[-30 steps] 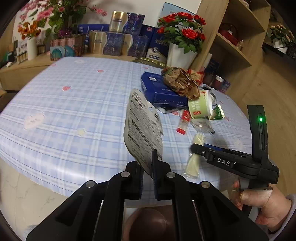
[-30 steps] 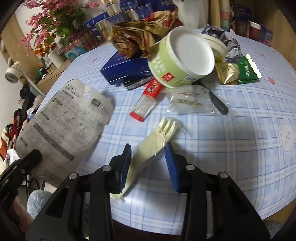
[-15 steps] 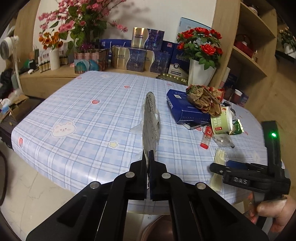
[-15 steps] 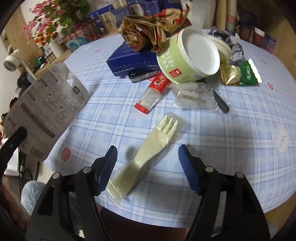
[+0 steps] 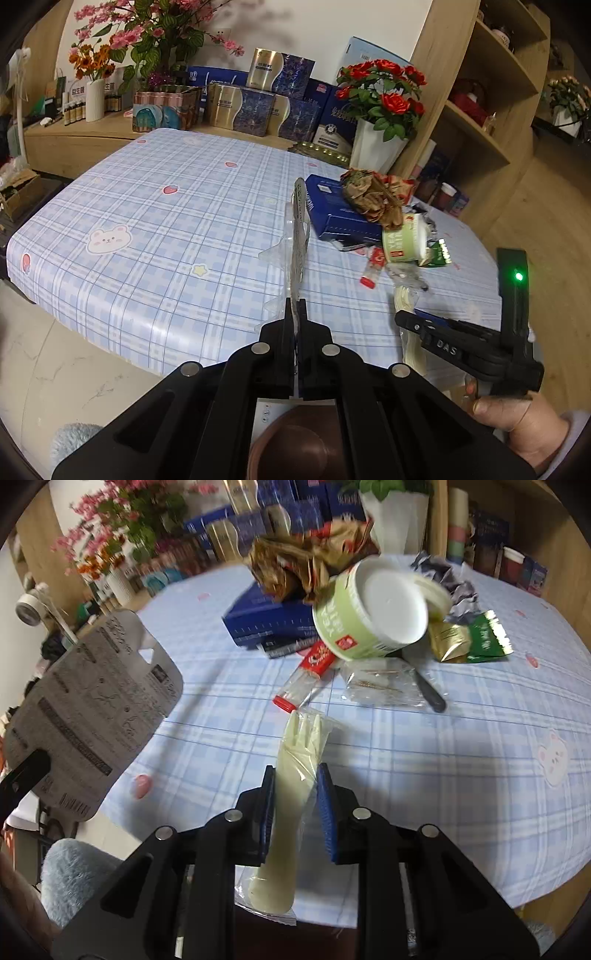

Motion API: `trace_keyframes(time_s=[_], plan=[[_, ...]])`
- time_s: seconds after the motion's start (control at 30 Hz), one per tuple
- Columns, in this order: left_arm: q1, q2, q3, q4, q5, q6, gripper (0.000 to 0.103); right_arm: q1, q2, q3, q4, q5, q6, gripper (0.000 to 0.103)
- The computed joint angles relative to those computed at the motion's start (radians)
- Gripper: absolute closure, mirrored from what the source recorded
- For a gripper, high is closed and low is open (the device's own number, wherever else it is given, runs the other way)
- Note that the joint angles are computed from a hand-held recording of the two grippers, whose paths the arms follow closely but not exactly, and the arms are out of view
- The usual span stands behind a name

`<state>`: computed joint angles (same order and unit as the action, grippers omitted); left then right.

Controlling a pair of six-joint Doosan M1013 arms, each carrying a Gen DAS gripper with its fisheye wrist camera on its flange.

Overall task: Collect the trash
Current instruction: 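Grasp the bagged cream plastic fork with the right gripper while the left holds the package, then lower the package into the brown bin and open the left gripper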

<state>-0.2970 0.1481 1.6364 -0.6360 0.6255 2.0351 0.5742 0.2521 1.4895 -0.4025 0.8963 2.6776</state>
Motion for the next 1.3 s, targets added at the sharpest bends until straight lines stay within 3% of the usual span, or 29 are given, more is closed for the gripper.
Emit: trace_keyframes(time_s=[0.17, 0.77, 1.0, 1.3], plan=[[0.014, -0.021, -0.013, -0.037, 0.098, 0.053, 0.102, 0.027, -0.067, 0.073, -0.077, -0.097, 0.098, 0.078], [-0.019, -0.100, 0.068, 0.132, 0.475, 0.087, 0.102, 0.130, -0.166, 0.162, -0.221, -0.076, 0.253, 0.078], [-0.055, -0.021, 0.051, 0.190, 0.557, -0.003, 0.102, 0.143, -0.171, 0.170, -0.220, -0.070, 0.254, 0.078], [-0.124, 0.091, 0.039, 0.289, 0.547, -0.132, 0.102, 0.141, -0.169, 0.202, -0.159, -0.063, 0.228, 0.078]])
